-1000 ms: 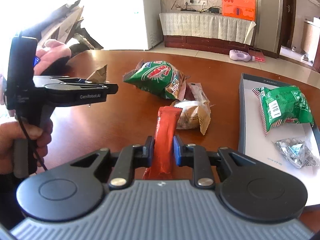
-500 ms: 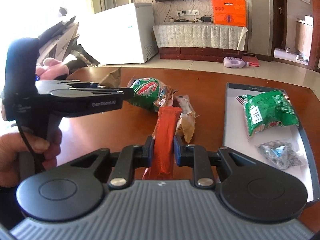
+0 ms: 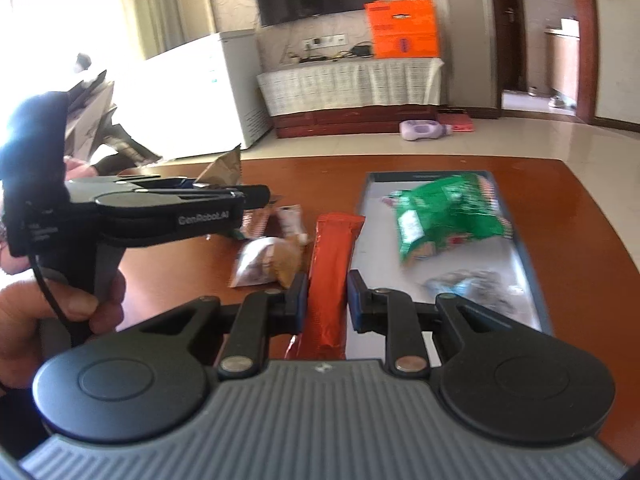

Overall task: Organize snacks
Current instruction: 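Carry the brown packet and orange bar with both tools into the box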

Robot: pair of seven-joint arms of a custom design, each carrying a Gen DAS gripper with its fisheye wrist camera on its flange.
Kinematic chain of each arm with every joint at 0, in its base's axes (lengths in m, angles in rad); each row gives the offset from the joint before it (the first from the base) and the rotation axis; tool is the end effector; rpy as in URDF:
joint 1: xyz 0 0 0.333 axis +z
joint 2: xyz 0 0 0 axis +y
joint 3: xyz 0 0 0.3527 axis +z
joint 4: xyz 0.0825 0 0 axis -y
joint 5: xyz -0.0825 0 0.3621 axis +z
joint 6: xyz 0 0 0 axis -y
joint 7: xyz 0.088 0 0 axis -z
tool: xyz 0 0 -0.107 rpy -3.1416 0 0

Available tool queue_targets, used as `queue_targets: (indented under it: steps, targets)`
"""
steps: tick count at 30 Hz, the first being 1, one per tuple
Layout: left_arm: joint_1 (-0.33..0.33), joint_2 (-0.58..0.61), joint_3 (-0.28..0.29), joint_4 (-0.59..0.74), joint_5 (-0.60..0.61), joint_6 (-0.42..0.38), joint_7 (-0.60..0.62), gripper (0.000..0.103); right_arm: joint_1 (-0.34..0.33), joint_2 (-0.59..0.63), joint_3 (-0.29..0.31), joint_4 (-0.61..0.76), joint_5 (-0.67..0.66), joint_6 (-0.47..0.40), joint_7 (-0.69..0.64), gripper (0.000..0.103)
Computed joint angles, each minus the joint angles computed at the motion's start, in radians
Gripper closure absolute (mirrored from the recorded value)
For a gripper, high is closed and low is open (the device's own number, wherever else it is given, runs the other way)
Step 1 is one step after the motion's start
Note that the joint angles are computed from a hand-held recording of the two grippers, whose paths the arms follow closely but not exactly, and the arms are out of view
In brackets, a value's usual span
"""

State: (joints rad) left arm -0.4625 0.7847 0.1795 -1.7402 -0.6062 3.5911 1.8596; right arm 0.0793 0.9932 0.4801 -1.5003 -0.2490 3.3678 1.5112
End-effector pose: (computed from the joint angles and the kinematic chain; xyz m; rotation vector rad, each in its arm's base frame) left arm 0.6885 -0.1592 0.3040 -1.5679 1.5625 -0.8943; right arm 0.6991 0.3181 0.2736 -1.8484 1.1148 -0.3850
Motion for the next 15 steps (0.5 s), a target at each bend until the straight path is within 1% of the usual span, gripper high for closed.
queue_targets:
  steps: [2,5,8,11,15]
  targets:
    - [-0.018,0.02,0.024,0.046,-0.002,-0.04,0.015,0.059,0.005,-0.003,-0.025,0.004,0.015,0.002,0.009,0.079]
    - [-0.059,0.067,0.089,0.133,0.007,-0.109,0.01,0.059,0.017,0.005,-0.053,0.032,0.034,-0.015,0.019,0.079]
    - [-0.048,0.112,0.087,0.218,0.05,-0.156,-0.038,0.059,0.035,0.021,-0.082,0.072,0.055,-0.044,0.016,0.079]
    - [-0.017,0.154,0.047,0.291,0.102,-0.185,-0.089,0.059,0.05,0.026,-0.109,0.092,0.083,-0.068,0.006,0.079]
    - [-0.015,0.236,0.061,0.422,0.149,-0.255,-0.159,0.059,0.063,0.028,-0.138,0.099,0.12,-0.081,-0.007,0.079]
